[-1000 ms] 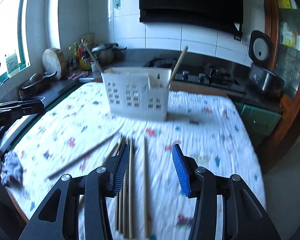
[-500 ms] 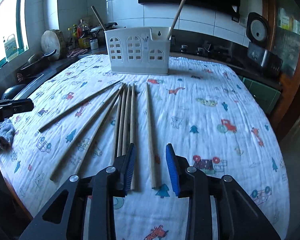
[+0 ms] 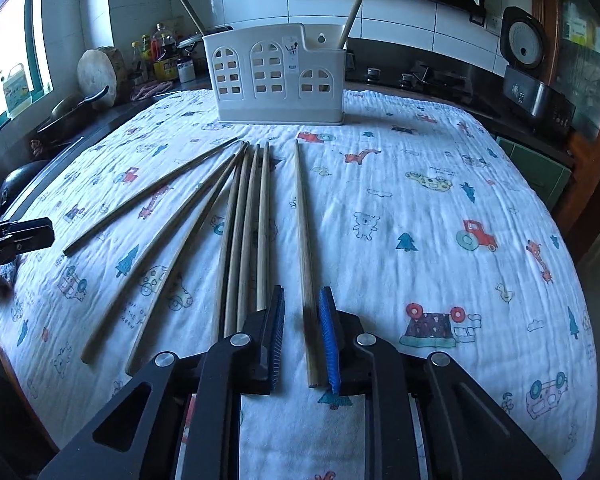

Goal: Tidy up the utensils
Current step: 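Move both open grippers back down over the loose chopsticks, then close the right gripper on a chopstick while the left gripper grasps another chopstick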

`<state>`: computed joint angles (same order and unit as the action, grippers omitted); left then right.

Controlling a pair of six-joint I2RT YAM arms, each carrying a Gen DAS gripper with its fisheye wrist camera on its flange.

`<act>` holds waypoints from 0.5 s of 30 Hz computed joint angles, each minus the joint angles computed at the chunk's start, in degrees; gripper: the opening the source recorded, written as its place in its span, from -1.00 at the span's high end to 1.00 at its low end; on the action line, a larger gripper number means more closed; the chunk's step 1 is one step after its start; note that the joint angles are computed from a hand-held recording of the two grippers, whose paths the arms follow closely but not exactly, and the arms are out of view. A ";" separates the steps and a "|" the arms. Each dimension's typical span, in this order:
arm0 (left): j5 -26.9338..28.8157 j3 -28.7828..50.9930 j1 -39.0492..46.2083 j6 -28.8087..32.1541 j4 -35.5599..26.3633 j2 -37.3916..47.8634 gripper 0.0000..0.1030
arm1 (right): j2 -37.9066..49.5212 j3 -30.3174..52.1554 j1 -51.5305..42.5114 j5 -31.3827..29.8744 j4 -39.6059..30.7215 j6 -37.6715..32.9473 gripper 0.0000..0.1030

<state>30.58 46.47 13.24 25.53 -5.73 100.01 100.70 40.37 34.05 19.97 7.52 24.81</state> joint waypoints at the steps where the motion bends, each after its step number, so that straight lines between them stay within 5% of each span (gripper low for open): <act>1: -0.10 0.03 -0.10 0.05 0.16 -0.01 0.35 | 0.48 0.32 -0.20 -0.28 -0.23 -0.07 0.69; 15: -3.97 2.75 -5.02 -0.81 2.91 5.23 0.43 | 1.46 0.54 -0.27 0.54 -0.03 -0.50 0.85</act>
<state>26.61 49.23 8.22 24.72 -2.82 105.24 102.16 40.91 33.78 20.51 7.49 24.30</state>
